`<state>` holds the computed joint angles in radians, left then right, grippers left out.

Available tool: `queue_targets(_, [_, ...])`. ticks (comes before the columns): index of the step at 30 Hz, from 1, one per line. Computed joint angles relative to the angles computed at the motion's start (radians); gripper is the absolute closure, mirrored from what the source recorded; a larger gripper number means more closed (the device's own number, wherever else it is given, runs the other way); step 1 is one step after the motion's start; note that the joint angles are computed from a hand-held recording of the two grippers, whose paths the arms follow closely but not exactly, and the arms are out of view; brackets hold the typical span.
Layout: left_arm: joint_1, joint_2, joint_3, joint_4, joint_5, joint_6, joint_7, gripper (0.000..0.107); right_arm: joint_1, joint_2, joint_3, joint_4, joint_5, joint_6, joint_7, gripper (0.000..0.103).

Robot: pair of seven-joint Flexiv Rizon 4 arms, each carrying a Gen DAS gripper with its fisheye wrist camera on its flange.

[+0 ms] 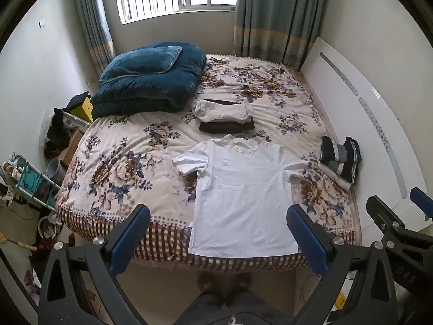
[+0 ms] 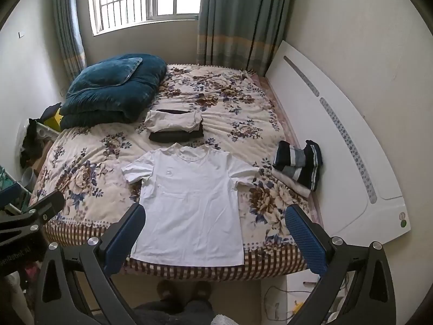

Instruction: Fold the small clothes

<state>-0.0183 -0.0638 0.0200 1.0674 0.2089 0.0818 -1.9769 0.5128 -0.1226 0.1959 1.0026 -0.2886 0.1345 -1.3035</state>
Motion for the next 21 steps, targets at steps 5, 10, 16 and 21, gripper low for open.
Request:
queue_targets(5, [-0.016, 0.021, -0.011, 0.019, 0.02, 0.003, -0.022, 0.004, -0.001, -0.013, -0.006, -0.024, -0.001, -0.008, -0.011, 0.0])
queue_targets(10, [-0.015, 0.025, -0.012, 0.021, 0.023, 0.007, -0.027, 0.004, 0.0, -0.011, -0.006, -0.02, -0.003, -0.003, -0.012, 0.0])
queue_targets(16, [-0.012, 0.022, -0.012, 0.016, 0.018, 0.004, -0.023, 0.004, 0.005, -0.021, -0.01, -0.042, -0.005, -0.011, -0.017, 0.0])
queue_targets(21, [-0.008, 0.019, -0.01, 0.012, 0.011, 0.007, -0.019, 0.004, 0.008, -0.029, -0.015, -0.059, -0.008, -0.018, -0.021, 0.0])
